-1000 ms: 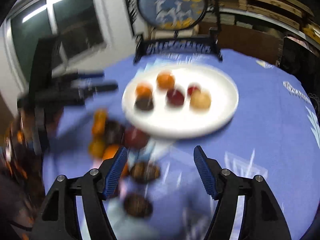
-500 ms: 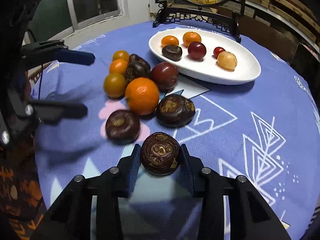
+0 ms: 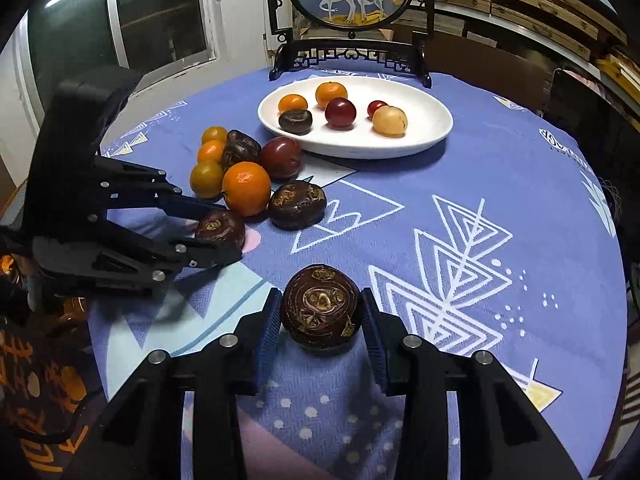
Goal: Organize fruits
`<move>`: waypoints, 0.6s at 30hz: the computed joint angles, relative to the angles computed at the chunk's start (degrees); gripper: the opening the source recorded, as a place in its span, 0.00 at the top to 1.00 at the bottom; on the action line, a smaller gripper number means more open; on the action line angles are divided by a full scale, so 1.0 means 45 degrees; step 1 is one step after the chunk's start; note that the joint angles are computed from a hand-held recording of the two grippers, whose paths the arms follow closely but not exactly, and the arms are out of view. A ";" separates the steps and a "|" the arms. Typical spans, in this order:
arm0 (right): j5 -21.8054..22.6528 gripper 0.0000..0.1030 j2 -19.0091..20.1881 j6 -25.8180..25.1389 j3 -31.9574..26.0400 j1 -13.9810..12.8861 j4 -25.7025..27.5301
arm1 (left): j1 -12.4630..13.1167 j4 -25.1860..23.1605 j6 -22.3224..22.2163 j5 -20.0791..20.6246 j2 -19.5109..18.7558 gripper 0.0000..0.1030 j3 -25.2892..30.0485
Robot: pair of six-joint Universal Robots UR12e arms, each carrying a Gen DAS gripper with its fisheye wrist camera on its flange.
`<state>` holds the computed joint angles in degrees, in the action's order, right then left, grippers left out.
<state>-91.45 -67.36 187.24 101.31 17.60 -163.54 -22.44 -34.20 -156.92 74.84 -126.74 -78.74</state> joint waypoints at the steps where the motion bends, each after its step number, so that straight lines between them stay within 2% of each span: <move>1: 0.0023 0.61 0.0010 -0.0015 -0.0008 -0.0006 -0.0006 | 0.0021 0.0151 0.0026 -0.0042 0.0077 0.62 -0.0109; 8: 0.0282 0.61 0.0117 -0.0041 -0.0198 0.0008 -0.0162 | 0.0219 0.1642 -0.0090 0.0169 0.0399 0.62 -0.0421; 13: 0.0300 0.61 0.0301 -0.0236 -0.0594 0.0025 -0.0136 | 0.0309 0.2117 -0.0622 0.1071 0.0144 0.62 0.0236; 18: 0.0006 0.61 0.0459 -0.0575 -0.1326 -0.0023 -0.0636 | 0.0315 0.2353 -0.1140 0.1564 -0.0380 0.62 0.1543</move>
<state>-91.42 -65.30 184.65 95.34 17.49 -166.40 -21.02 -23.61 -162.05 81.88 -128.45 -71.80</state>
